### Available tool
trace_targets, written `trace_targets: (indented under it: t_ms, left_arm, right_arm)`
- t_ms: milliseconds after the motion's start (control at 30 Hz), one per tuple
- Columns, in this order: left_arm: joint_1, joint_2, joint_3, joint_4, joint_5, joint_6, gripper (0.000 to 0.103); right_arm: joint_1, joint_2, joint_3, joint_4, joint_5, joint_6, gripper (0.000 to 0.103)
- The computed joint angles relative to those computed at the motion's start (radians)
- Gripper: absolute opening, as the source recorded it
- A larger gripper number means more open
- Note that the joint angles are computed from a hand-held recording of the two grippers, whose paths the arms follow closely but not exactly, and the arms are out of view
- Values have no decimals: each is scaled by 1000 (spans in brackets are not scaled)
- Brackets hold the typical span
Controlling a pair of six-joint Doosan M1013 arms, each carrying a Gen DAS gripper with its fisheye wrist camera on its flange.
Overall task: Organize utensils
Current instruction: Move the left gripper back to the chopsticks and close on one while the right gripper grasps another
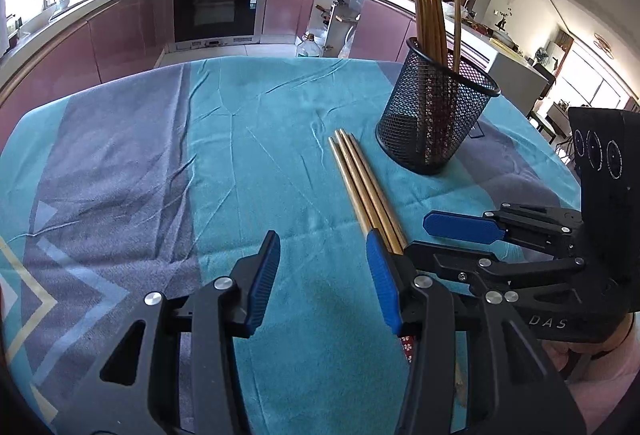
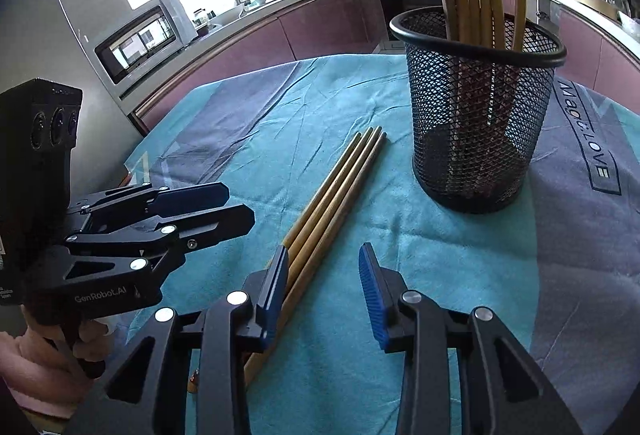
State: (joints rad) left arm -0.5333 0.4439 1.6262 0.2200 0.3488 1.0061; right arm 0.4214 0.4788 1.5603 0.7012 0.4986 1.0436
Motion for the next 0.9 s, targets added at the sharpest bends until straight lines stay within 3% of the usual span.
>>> trace_targets:
  t_ms: [400, 900]
  left_arm:
    - [-7, 14, -14, -45, 10, 64, 45]
    - [-16, 43, -45, -50, 47, 115, 46]
  right_arm:
    - [15, 0, -6, -175, -26, 128, 29]
    - [1, -13, 14, -167, -31, 127, 29]
